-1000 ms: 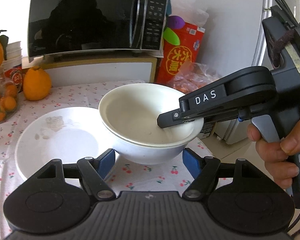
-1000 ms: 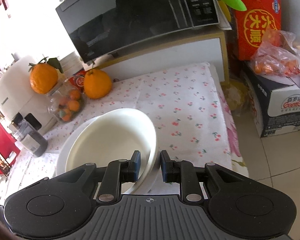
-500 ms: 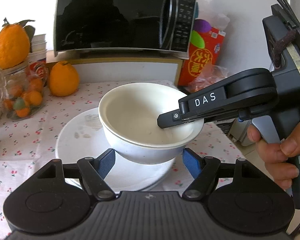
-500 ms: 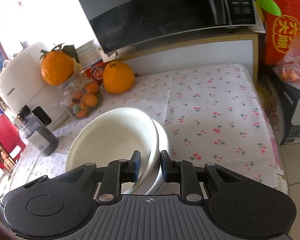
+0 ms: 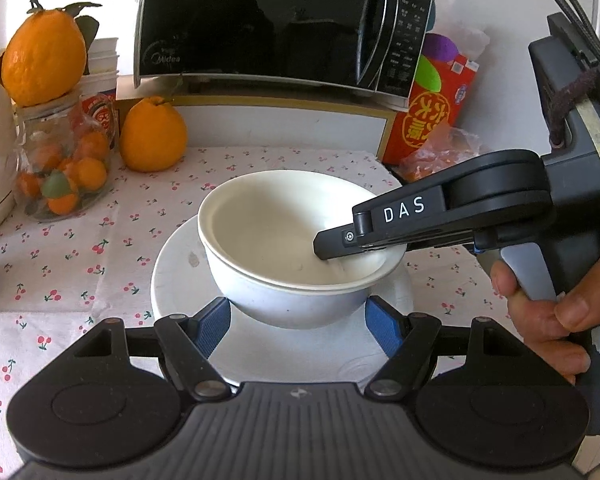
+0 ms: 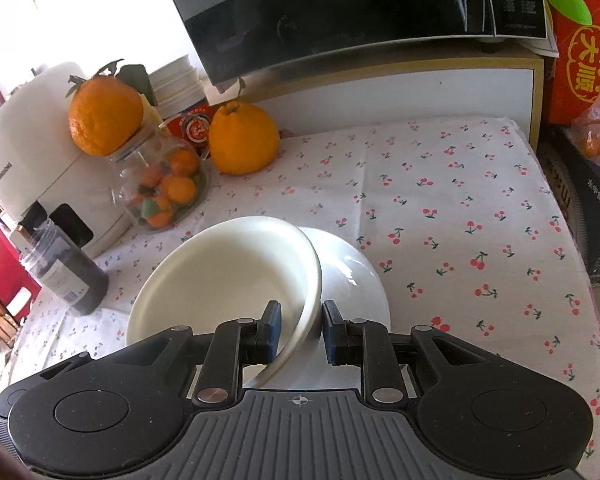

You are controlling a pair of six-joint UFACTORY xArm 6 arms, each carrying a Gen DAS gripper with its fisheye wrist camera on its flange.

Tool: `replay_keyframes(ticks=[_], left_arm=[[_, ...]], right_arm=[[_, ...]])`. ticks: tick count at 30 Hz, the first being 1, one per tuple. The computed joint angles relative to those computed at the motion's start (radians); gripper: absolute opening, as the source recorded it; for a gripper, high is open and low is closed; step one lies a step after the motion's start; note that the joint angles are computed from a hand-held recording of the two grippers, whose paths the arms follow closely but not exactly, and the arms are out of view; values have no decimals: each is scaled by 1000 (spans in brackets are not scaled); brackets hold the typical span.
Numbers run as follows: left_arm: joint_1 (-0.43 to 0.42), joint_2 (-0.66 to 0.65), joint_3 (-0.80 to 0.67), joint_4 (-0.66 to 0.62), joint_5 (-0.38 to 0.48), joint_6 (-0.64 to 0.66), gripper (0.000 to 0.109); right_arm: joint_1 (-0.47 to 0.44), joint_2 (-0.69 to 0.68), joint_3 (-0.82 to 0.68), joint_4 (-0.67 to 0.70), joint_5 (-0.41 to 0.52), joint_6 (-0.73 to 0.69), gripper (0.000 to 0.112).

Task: Organize plates and bowls
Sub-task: 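Lift the nested bowls with the right gripper and lower them onto the plate stack, then open the right gripper to release the bowls on the plates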

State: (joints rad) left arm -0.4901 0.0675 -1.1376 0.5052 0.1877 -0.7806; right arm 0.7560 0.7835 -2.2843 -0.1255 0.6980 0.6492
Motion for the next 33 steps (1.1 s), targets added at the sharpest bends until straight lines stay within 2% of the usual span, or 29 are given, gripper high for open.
replay_keyframes(ticks=[5, 12, 17, 20, 22, 28, 33], left_arm=[[4, 5, 13, -67, -13, 71, 72], [6, 3, 19, -63, -17, 92, 71], [2, 2, 17, -111, -8, 143, 82], [-1, -1, 17, -135, -5, 177, 89], [-4, -2, 17, -167, 1, 211, 93], [-9, -15, 26, -221, 9, 268, 98], [-11, -50, 53, -228, 15, 279, 101]], right_arm=[[4, 50, -81, 0, 54, -16, 22], [5, 47, -75, 11, 49, -29, 23], [4, 27, -46, 28, 34, -24, 25], [-1, 2, -2, 51, -3, -25, 37], [-2, -12, 21, 36, -24, -6, 51], [-8, -58, 95, 15, -85, 40, 64], [-10, -138, 217, -38, -149, 106, 72]])
